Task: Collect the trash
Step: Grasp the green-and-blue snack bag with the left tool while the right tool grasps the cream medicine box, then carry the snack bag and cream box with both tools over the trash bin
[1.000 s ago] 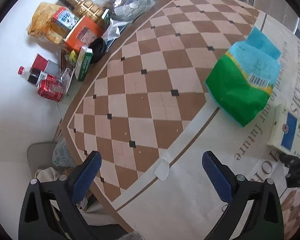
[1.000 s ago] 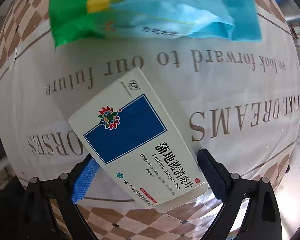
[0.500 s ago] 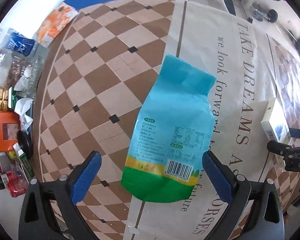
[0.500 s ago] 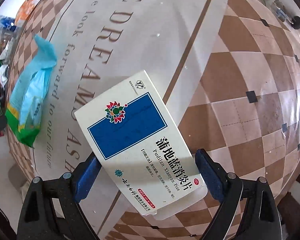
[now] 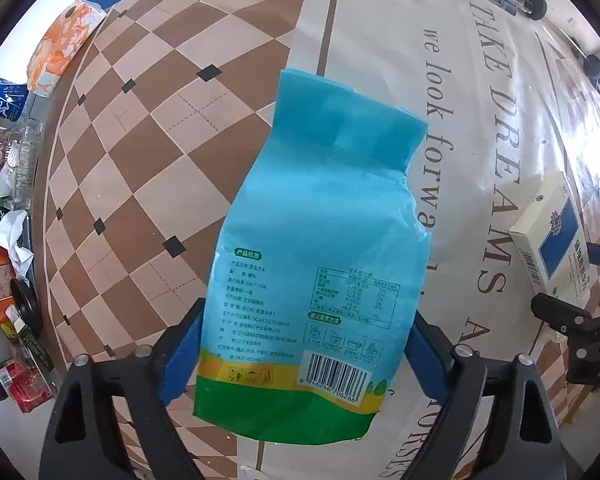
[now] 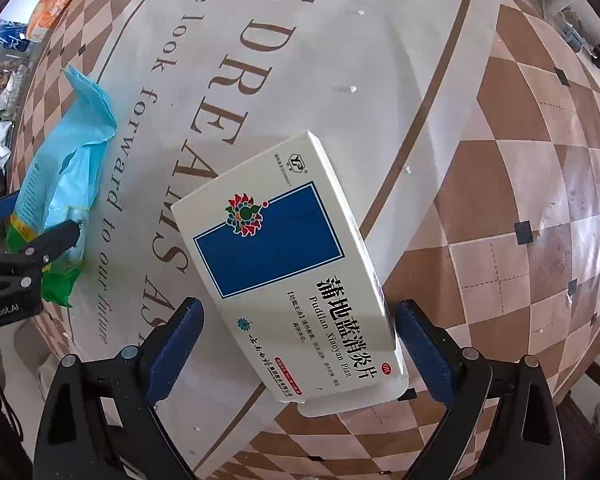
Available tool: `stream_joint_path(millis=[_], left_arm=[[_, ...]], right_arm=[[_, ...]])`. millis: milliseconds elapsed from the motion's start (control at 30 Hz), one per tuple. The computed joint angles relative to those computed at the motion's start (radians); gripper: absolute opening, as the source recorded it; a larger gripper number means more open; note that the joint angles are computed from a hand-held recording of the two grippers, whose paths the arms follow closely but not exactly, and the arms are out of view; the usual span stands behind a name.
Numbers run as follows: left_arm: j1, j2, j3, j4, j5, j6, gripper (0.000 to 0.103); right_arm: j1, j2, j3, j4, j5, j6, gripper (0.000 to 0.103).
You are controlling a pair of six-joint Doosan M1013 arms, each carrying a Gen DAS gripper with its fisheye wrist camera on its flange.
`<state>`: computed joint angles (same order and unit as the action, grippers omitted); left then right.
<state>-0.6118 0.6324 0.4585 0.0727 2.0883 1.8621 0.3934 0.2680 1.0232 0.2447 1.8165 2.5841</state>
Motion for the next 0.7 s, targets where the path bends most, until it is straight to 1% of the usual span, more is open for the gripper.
stream_joint_path(millis=[33, 67, 100, 133, 233, 333, 500, 567, 667, 700], left_arm=[[0.004, -0.009, 0.009, -0.023, -0.005, -0.029, 0.085], [0.006, -0.018, 0.021, -0.041, -0.009, -0.066, 0.085], [0.007, -0.032, 0.04, -0.05, -0.02, -0.094, 0.085], [0.008, -0.05, 0.067, -0.058, -0.037, -0.12, 0.084], [0.005, -0.111, 0.154, -0.071, -0.083, -0.185, 0.084], [-0.006, -0.179, 0.24, -0.058, -0.136, -0.236, 0.084], [-0.031, -0.311, 0.384, -0.017, -0.242, -0.319, 0.084], [-0.033, -0.351, 0.414, -0.015, -0.26, -0.335, 0.084], [-0.02, -0.41, 0.458, -0.011, -0.287, -0.353, 0.084], [-0.001, -0.418, 0.469, -0.016, -0.297, -0.346, 0.084]], right_arm=[[0.006, 0.006, -0.014, -0.014, 0.012, -0.004, 0.097], [0.035, 0.039, -0.069, -0.042, 0.038, 0.006, 0.093], [0.045, 0.043, -0.086, -0.084, 0.055, -0.005, 0.088], [0.049, 0.041, -0.091, -0.104, 0.051, -0.008, 0.084], [0.047, 0.029, -0.086, -0.1, 0.022, 0.021, 0.084], [0.067, 0.016, -0.082, -0.115, 0.005, 0.043, 0.084], [0.11, -0.003, -0.102, -0.165, 0.003, 0.082, 0.084], [0.133, -0.009, -0.108, -0.182, 0.0, 0.111, 0.083], [0.171, -0.03, -0.107, -0.197, -0.011, 0.164, 0.083], [0.189, -0.04, -0.099, -0.202, -0.023, 0.185, 0.083]])
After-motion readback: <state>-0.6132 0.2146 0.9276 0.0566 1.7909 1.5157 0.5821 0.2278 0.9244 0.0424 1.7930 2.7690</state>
